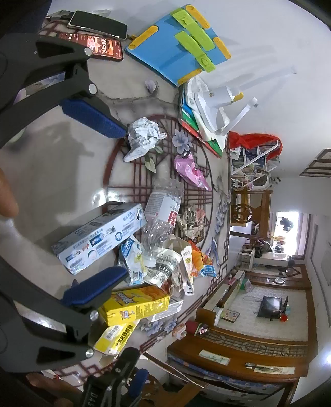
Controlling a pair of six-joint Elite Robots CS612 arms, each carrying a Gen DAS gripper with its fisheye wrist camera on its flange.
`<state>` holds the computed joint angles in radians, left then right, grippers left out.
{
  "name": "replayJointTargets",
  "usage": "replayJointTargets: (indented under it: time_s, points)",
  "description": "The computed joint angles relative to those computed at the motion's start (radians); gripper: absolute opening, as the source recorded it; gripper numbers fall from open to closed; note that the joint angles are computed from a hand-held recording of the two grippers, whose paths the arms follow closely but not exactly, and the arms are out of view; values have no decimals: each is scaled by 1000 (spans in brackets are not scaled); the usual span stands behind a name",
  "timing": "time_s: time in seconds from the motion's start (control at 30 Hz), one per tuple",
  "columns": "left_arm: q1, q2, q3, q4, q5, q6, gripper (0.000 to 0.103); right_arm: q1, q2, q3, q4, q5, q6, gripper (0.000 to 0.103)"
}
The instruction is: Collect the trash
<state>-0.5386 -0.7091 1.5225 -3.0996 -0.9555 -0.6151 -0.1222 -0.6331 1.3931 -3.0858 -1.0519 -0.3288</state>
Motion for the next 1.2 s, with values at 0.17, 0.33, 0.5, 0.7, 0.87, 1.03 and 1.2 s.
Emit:
replayJointTargets:
  time_s: [0.17, 0.33, 0.5, 0.7, 0.87, 1.03, 1.2]
  points:
    - [1, -1, 2, 2, -11, -10, 99, 0, -2, 2, 1, 1, 0, 96]
    - [6, -4, 2, 6, -27, -9, 99, 0, -2, 2, 6, -2, -1, 96]
    - [7, -5, 2, 7, -30, -7, 99, 0, -1, -1, 11, -10, 1, 96]
    - [7, -4, 2, 8, -31, -8, 99, 0, 1, -2, 9, -11, 0, 96]
    - [7, -4, 1, 8, -31, -9, 99, 0, 1, -2, 6, -14, 2, 96]
    - [6, -3, 0, 11, -31, -8, 99, -1, 1, -2, 5, -15, 3, 96]
    - [5, -3, 0, 13, -29, -9, 99, -2, 3, -4, 1, -22, 4, 96]
